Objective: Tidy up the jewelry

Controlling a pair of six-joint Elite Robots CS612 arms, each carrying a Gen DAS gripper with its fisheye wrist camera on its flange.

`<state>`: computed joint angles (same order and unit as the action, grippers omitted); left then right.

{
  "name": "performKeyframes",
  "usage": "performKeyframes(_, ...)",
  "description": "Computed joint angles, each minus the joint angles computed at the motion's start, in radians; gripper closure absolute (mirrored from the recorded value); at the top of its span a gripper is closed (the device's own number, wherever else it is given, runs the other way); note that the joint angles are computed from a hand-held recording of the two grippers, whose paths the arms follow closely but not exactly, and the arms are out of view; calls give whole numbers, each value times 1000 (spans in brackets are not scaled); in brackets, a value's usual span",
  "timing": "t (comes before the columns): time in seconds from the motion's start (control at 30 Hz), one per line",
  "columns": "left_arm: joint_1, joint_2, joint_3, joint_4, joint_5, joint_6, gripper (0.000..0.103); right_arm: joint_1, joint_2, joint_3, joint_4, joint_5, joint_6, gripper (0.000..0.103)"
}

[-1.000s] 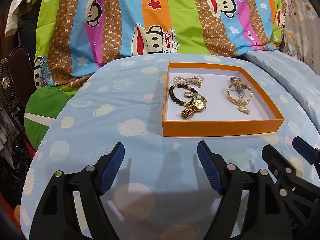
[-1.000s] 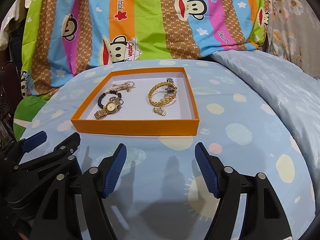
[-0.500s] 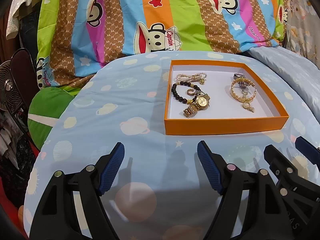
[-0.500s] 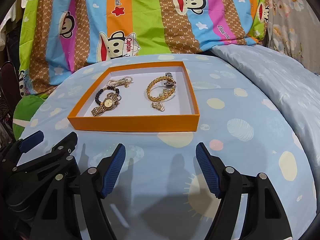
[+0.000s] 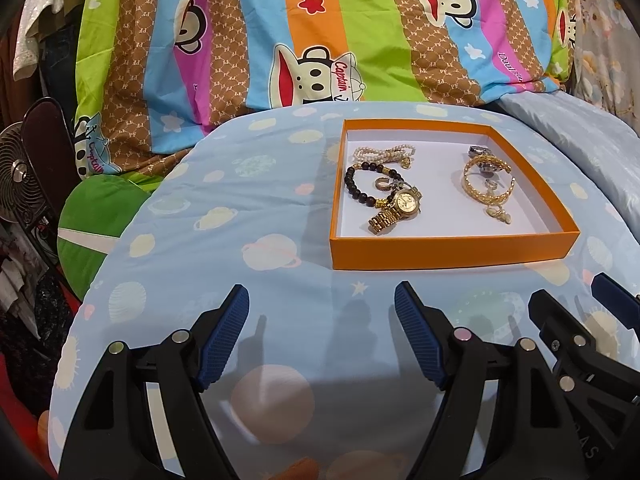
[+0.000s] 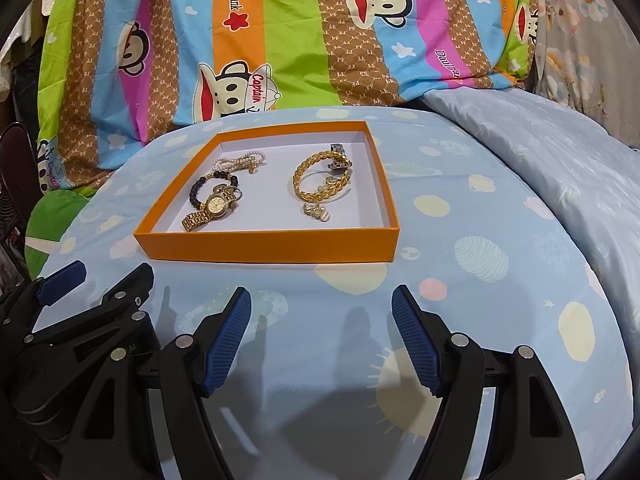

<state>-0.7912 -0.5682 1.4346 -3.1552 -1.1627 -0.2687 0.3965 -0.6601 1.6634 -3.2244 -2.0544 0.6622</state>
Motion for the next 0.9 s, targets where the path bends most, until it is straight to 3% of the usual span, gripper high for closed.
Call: performKeyframes(0.9, -1, 2, 0, 6, 5, 1, 30, -2, 1, -5, 25, 7, 11, 31)
